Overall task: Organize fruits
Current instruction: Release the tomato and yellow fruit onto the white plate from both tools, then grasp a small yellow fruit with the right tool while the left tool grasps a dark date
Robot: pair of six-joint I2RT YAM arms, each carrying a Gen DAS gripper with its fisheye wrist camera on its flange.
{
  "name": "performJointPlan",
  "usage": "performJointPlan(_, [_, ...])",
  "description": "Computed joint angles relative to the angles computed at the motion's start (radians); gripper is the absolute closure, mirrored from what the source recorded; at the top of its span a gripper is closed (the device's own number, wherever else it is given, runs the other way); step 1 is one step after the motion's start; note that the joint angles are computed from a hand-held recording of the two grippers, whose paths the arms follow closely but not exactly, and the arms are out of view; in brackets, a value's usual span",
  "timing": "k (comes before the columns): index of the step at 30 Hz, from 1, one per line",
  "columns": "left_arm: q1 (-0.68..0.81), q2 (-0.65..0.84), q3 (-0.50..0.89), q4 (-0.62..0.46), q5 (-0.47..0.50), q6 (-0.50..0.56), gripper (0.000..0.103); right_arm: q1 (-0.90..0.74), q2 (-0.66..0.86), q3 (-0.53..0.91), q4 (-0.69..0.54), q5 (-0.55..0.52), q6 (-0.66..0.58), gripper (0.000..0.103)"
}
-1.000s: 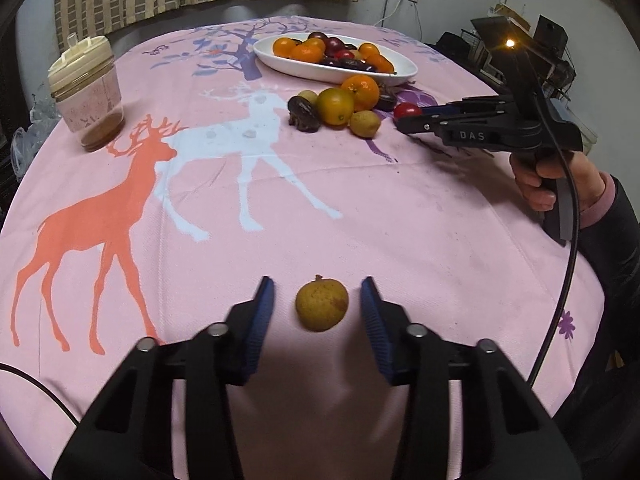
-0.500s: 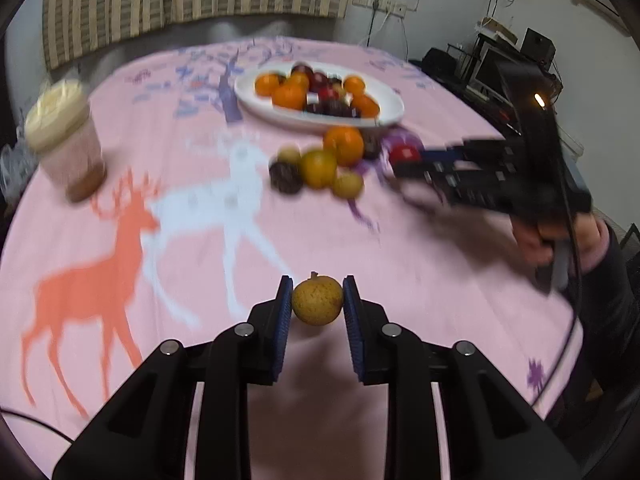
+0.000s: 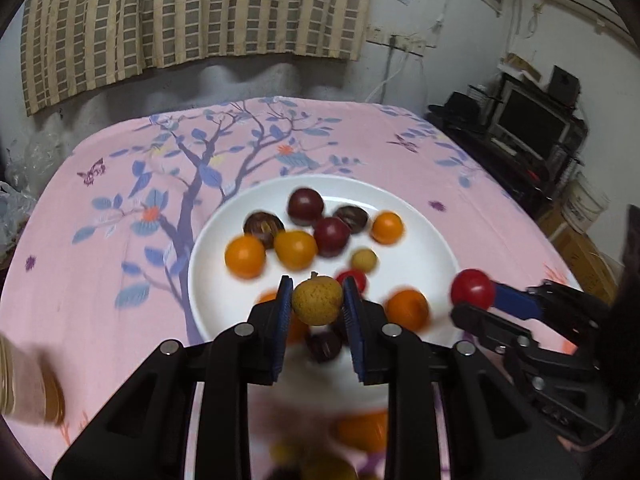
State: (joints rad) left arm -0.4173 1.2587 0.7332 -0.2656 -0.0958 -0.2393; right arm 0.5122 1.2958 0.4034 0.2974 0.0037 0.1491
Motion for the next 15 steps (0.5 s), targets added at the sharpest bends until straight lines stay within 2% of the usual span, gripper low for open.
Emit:
performJointPlan(1, [-0.002,0.045,0.025,0.01,-0.045,-0.012,0.047,-0.011,0.045,0.017,0.035,0.018,0.003,0.056])
performJointPlan(3, [-0.002,0.034,0.017,0.025,-0.099,-0.046,0.026,-0.016,0.08,0.019,0.066,0.048,0.026,0.053])
performJointPlan(5, [0.011,-0.061,-0.037,0.026,-0.076,-0.037,0.025,-0.013,0.052,-0.006,0.048,0.016,0.022,0.053])
performJointPlan(7, [0.019,-0.146,-0.07,-0.027,-0.081,-0.031,0.015,0.038,-0.001,-0.037,0.015,0.039,0.016,0.053])
performJointPlan(11, [0.02,-0.385,-0.16,-0.208,-0.139,-0.056,0.014,0.206,-0.094,-0.056,-0.135,0.037,0.002,0.053])
performJointPlan(15, [0.021,-0.665,-0.286,-0.328,-0.202,-0.094,0.011,0.401,-0.034,-0.023,-0.244,0.079,-0.038,0.051])
